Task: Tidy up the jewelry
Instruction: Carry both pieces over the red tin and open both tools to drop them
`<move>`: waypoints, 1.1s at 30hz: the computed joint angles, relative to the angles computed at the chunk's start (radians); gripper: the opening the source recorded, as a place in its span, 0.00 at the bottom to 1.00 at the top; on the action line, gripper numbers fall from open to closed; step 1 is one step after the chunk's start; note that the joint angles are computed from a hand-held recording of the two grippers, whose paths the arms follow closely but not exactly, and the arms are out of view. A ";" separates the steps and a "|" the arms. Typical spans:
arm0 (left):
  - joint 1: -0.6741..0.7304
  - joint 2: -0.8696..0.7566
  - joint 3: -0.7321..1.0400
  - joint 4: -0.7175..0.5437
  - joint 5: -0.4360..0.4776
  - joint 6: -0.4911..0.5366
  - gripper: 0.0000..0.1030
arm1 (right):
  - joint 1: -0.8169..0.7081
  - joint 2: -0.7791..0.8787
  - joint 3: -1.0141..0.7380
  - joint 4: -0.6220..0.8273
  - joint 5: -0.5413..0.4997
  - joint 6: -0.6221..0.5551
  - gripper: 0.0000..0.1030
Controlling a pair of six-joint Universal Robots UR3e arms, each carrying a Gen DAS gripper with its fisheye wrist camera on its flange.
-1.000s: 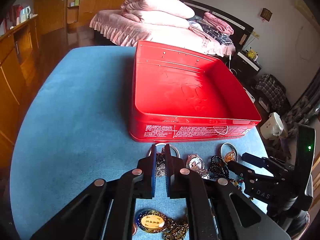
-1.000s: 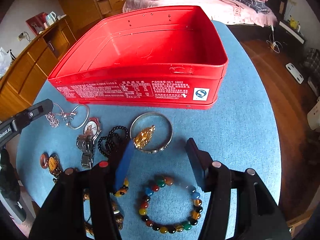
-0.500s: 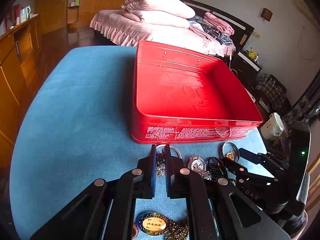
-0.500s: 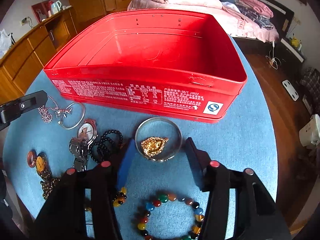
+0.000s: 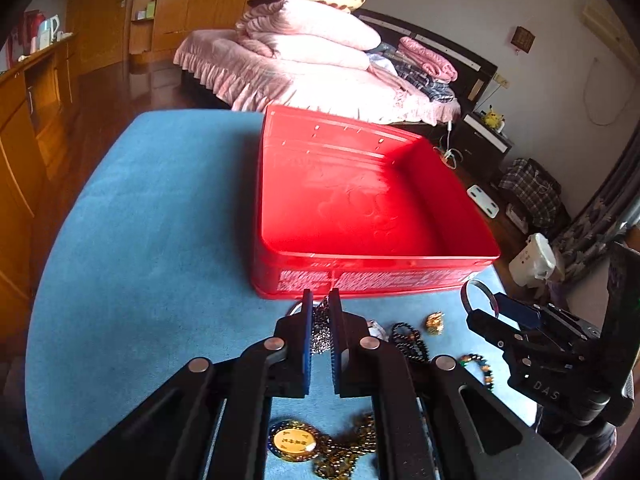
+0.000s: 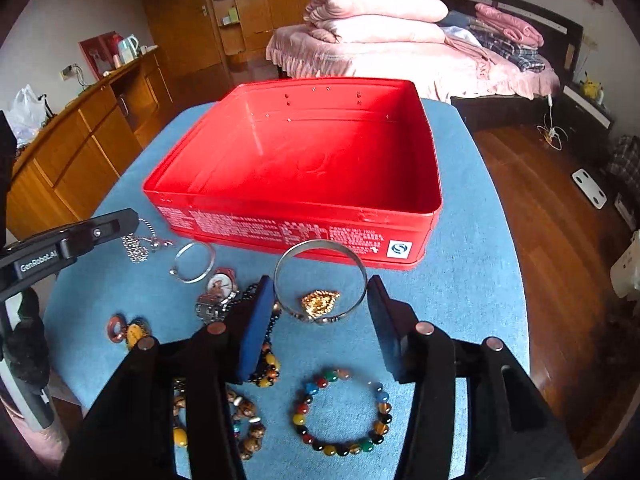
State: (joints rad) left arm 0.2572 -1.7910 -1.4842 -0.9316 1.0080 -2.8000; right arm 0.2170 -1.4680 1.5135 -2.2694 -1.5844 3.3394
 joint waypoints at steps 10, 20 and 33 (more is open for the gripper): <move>-0.046 -0.078 0.244 -0.063 -0.049 -0.057 0.07 | -0.032 0.074 -0.239 0.071 0.021 -0.040 0.45; -0.177 -0.442 0.703 -0.131 0.139 -0.153 0.07 | -0.093 0.331 -0.449 0.120 0.069 -0.018 0.45; -0.154 -0.422 0.584 -0.042 0.154 -0.148 0.17 | -0.074 0.340 -0.407 0.049 0.058 -0.007 0.50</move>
